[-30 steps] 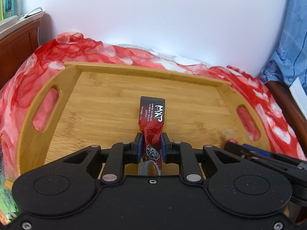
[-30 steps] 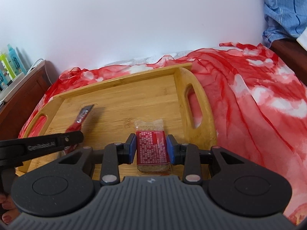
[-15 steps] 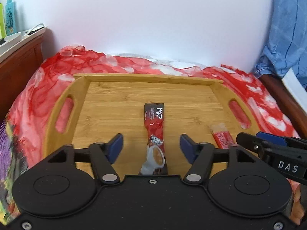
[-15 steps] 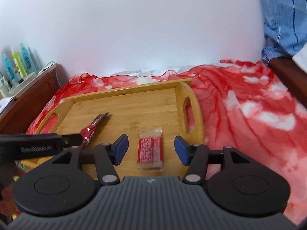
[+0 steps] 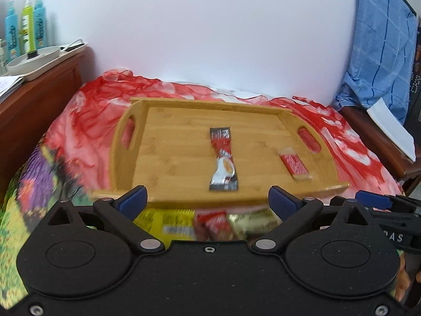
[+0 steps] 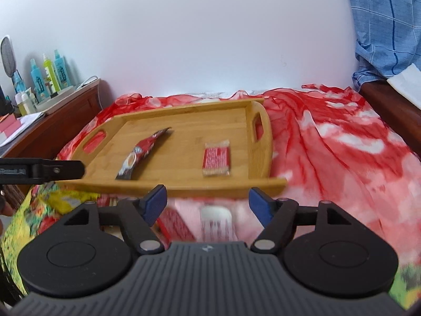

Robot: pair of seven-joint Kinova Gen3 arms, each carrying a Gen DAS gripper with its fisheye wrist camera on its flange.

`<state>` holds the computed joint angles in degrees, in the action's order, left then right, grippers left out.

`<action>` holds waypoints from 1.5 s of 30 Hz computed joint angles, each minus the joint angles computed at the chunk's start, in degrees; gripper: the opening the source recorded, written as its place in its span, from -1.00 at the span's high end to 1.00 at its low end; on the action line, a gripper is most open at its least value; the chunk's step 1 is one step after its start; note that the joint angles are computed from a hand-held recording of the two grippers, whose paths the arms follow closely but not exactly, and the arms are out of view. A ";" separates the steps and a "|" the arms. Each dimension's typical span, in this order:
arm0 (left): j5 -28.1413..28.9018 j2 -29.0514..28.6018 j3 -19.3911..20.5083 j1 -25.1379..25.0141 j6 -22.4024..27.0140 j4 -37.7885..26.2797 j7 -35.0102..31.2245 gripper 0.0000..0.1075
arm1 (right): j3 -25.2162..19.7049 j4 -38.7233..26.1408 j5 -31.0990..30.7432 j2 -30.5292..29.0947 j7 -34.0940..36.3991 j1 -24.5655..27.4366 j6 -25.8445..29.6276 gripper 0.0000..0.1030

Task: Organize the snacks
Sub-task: 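Grasp the red nut bag with the left tool while the right tool grasps a white wrapped sweet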

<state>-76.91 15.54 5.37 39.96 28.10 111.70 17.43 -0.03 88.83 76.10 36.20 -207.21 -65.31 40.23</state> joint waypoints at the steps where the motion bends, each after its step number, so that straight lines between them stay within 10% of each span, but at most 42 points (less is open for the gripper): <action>1: -1.45 -0.51 -0.26 0.57 0.04 1.25 1.77 -0.83 | 0.08 0.42 0.13 -0.03 -0.67 -0.60 0.66 -0.47; 7: -8.80 -2.73 2.84 1.03 3.92 8.08 10.80 -0.78 | -0.61 1.74 0.18 0.13 -3.54 -2.73 5.70 -0.09; 17: -12.73 -3.61 6.64 -3.74 2.43 13.36 17.30 0.09 | -1.65 1.26 -0.97 1.11 -4.13 -1.91 6.54 0.08; 45: -6.13 -0.77 3.83 -0.61 1.00 10.49 12.15 0.25 | 5.15 -5.98 -10.90 6.08 8.24 -4.86 2.99 0.30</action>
